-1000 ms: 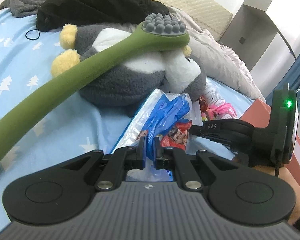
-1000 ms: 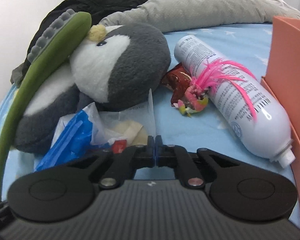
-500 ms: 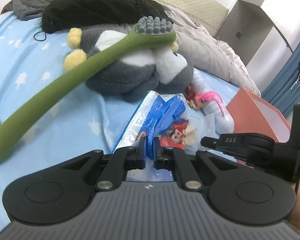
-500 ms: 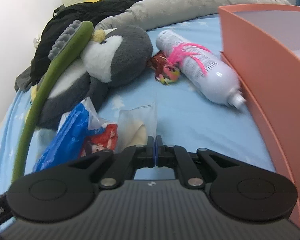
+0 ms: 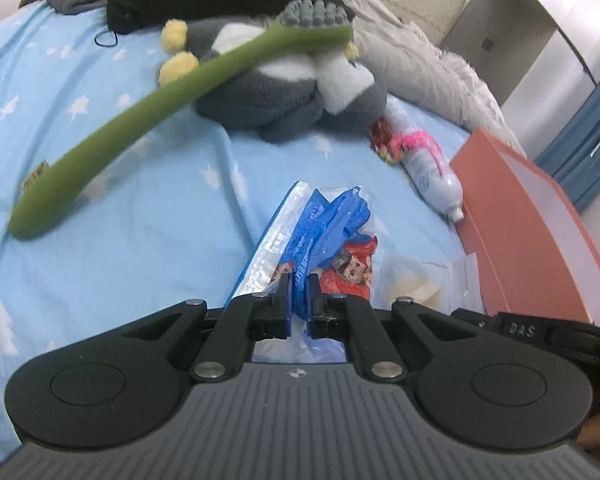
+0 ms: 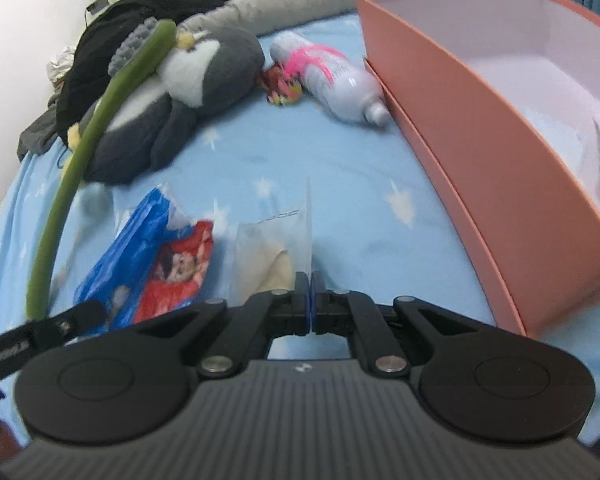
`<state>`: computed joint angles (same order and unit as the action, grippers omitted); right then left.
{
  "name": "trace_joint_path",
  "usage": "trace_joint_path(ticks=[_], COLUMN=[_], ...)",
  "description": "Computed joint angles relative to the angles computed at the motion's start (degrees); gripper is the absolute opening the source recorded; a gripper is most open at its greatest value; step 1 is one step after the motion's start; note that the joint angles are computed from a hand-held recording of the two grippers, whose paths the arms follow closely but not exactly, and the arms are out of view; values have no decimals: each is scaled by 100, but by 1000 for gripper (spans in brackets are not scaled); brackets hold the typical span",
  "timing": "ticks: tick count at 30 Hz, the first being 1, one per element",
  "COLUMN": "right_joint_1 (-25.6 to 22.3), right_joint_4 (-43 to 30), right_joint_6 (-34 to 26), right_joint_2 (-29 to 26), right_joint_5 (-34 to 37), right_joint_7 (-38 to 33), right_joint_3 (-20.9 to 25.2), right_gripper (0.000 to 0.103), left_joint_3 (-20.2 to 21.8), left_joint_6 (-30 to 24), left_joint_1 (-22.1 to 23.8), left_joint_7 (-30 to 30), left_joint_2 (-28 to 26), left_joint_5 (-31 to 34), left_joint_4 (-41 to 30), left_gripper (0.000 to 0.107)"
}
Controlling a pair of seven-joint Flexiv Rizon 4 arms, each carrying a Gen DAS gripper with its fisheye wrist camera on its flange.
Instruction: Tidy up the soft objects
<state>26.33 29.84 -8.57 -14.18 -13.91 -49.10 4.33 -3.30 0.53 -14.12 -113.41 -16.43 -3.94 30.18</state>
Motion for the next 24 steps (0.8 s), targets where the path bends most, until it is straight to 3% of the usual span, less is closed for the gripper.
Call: trace_joint_path(ticks=[6,9,11,12,13,20,22,24], right_joint_1=[-108,-103,-31,9,41,74,27,34], right_joint_4=[596,535,503,509,524,328,220,236], right_joint_6=[18,47,74,98,123,326,339,372], right_joint_2=[384,383,377,379,386,264,178,136], right_joint_5=[108,64,-111,-230,-332,-502,-286,-197], right_joint_7=[-151,-463,-608,-701,-752,-1296,-1476,-1568], right_joint_3=[151,188,177,168,157,116,128,128], right_gripper=[9,10,19,36,47,52,60,61], left_joint_3=[-51,-77,-110,-120,-128,-120,-114,-109], left_joint_6=[20,165,363,393,425,461,473,585], left_joint_1=[30,150,242,235,219,101,117,132], left_joint_7=[357,614,797,877,994,1252,1239,1305], left_joint_2=[171,186,235,226,215,85,74,135], left_joint_5=[-55,-238,-442,-440,-410,-280,-332,-378], left_joint_4=[378,457,590,572,552,402,406,541], left_gripper=[9,24,38,38,38,39,49,53])
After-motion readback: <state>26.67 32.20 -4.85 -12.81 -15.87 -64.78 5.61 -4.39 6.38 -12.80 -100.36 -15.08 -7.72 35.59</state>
